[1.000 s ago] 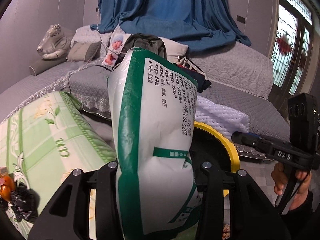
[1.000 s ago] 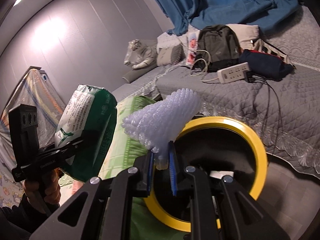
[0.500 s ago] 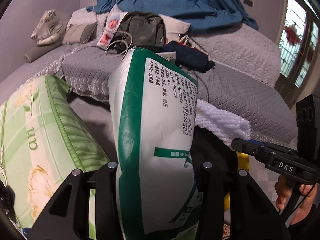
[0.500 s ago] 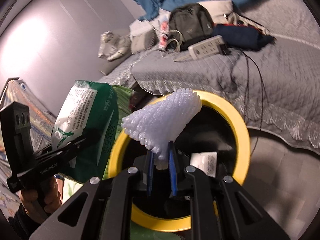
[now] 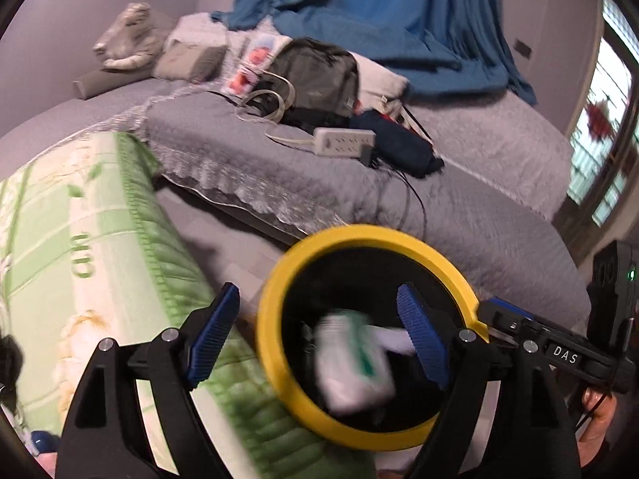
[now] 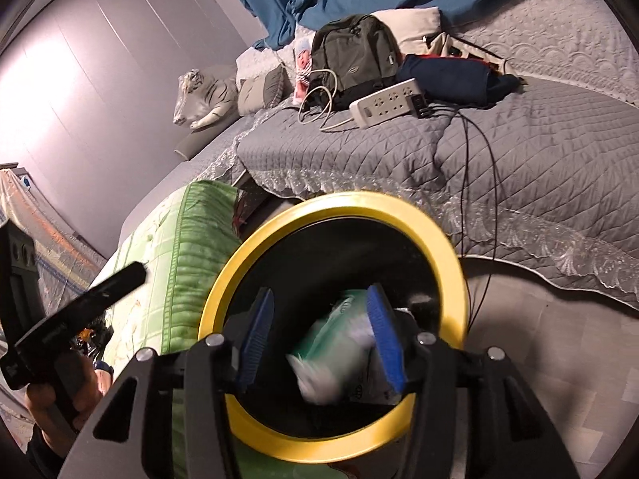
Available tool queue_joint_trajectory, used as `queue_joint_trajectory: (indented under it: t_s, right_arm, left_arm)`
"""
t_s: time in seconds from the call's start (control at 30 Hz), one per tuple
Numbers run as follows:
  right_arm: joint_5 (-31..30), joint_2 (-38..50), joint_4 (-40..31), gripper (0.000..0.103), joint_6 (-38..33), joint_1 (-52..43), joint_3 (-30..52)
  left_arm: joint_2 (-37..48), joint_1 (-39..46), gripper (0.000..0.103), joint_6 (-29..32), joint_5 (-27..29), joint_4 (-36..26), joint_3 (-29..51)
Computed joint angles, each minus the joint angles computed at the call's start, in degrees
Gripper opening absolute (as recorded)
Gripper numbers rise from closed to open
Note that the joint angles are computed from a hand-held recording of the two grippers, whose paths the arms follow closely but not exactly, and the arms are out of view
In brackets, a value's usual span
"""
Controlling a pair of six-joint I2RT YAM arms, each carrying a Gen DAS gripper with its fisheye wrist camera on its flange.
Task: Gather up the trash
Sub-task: 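Move both tools back over the table toward the pink tube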
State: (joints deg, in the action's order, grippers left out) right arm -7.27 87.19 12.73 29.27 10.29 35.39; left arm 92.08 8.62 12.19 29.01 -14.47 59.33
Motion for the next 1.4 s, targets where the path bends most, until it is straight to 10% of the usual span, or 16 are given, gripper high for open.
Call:
queue_joint_trajectory:
  t_s: [0.37, 0.73, 1.4]
  right_arm:
    - [3.6, -3.9, -5.6, 0.047, -3.0, 13.3, 5.1]
    - [-0.4, 19.8, -16.4, 0.047, -9.3, 36.8, 35.2]
    - [6.6, 49.3, -43.6, 0.047, -8.4, 42.3, 77.8]
  left_arm:
    - [-9.7, 25.3, 0.080, 7.3, 13.3, -6.2, 1.7]
    - [-2.9, 59.4, 0.081, 19.8, 18.6, -2.8, 5.3]
    - [8.7, 69.9, 0.082, 29.3, 23.5, -13.2, 14.1]
